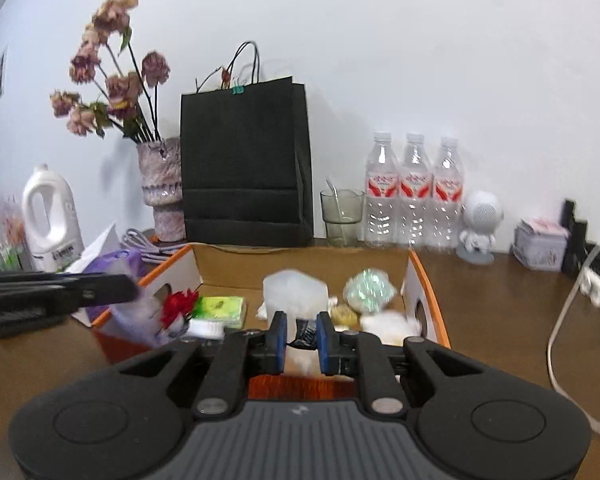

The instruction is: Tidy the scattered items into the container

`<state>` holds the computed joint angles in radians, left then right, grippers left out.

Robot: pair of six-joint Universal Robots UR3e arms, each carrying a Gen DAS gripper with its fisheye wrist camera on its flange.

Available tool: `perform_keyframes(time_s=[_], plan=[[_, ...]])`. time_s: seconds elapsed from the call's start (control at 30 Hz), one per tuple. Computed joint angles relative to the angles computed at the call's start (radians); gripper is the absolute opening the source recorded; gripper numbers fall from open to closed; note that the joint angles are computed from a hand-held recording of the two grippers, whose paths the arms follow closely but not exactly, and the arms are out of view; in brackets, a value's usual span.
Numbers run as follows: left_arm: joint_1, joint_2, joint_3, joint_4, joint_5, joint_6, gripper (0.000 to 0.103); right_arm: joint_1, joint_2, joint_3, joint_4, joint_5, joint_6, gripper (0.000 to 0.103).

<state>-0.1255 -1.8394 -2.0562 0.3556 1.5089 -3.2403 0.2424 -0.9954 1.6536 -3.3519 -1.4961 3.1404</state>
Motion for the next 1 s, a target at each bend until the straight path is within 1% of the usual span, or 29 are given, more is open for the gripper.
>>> perform_keyframes(time_s=[0.07, 0.2, 0.27, 0.33, 0.37, 0.4, 0.43, 0.47, 0.5, 0.53, 0.57, 0.6, 0.63, 0.67, 0.77, 0.8, 1.0], plan=[[-0.032, -0.081, 0.129, -0.089, 0.048, -0.008, 0.008, 0.007, 0.055, -0.122, 0.108, -0.010, -0.019, 0.014], [-0.061, -0.207, 0.313, -0.235, 0.100, -0.047, 0.009, 0.014, 0.168, -0.318, 0.269, -0.020, -0.029, 0.014], [-0.073, -0.251, 0.375, -0.281, 0.128, -0.046, 0.009, 0.015, 0.206, -0.385, 0.338, -0.021, -0.025, 0.014], [-0.081, -0.277, 0.414, -0.314, 0.148, -0.045, 0.011, 0.015, 0.224, -0.411, 0.366, -0.025, -0.018, 0.015], [-0.083, -0.283, 0.432, -0.339, 0.156, -0.051, 0.019, 0.015, 0.231, -0.424, 0.383, -0.027, -0.016, 0.015], [-0.083, -0.286, 0.444, -0.360, 0.162, -0.060, 0.034, 0.016, 0.238, -0.433, 0.394, -0.031, -0.017, 0.017], [-0.083, -0.288, 0.452, -0.372, 0.169, -0.070, 0.041, 0.017, 0.243, -0.443, 0.407, -0.035, -0.020, 0.023], [-0.082, -0.288, 0.454, -0.376, 0.170, -0.077, 0.054, 0.017, 0.247, -0.455, 0.426, -0.037, -0.024, 0.032], [-0.079, -0.286, 0.454, -0.380, 0.167, -0.079, 0.067, 0.017, 0.252, -0.467, 0.443, -0.037, -0.027, 0.039], [-0.077, -0.284, 0.455, -0.389, 0.166, -0.079, 0.076, 0.017, 0.254, -0.471, 0.449, -0.034, -0.027, 0.052], [-0.080, -0.283, 0.459, -0.397, 0.175, -0.078, 0.094, 0.017, 0.254, -0.470, 0.449, -0.032, -0.026, 0.066], [-0.084, -0.284, 0.462, -0.401, 0.191, -0.080, 0.103, 0.020, 0.253, -0.473, 0.455, -0.037, -0.023, 0.075], [-0.086, -0.283, 0.462, -0.400, 0.203, -0.085, 0.103, 0.026, 0.253, -0.480, 0.464, -0.050, -0.021, 0.094], [-0.083, -0.277, 0.455, -0.401, 0.200, -0.087, 0.103, 0.030, 0.250, -0.482, 0.472, -0.062, -0.020, 0.103], [-0.057, -0.243, 0.408, -0.391, 0.145, -0.096, 0.103, 0.032, 0.222, -0.460, 0.482, -0.062, -0.020, 0.103], [-0.054, -0.233, 0.397, -0.390, 0.141, -0.100, 0.103, 0.032, 0.210, -0.448, 0.482, -0.061, -0.017, 0.103], [-0.062, -0.147, 0.296, -0.329, 0.157, -0.104, 0.103, 0.033, 0.128, -0.347, 0.436, -0.074, -0.013, 0.103]])
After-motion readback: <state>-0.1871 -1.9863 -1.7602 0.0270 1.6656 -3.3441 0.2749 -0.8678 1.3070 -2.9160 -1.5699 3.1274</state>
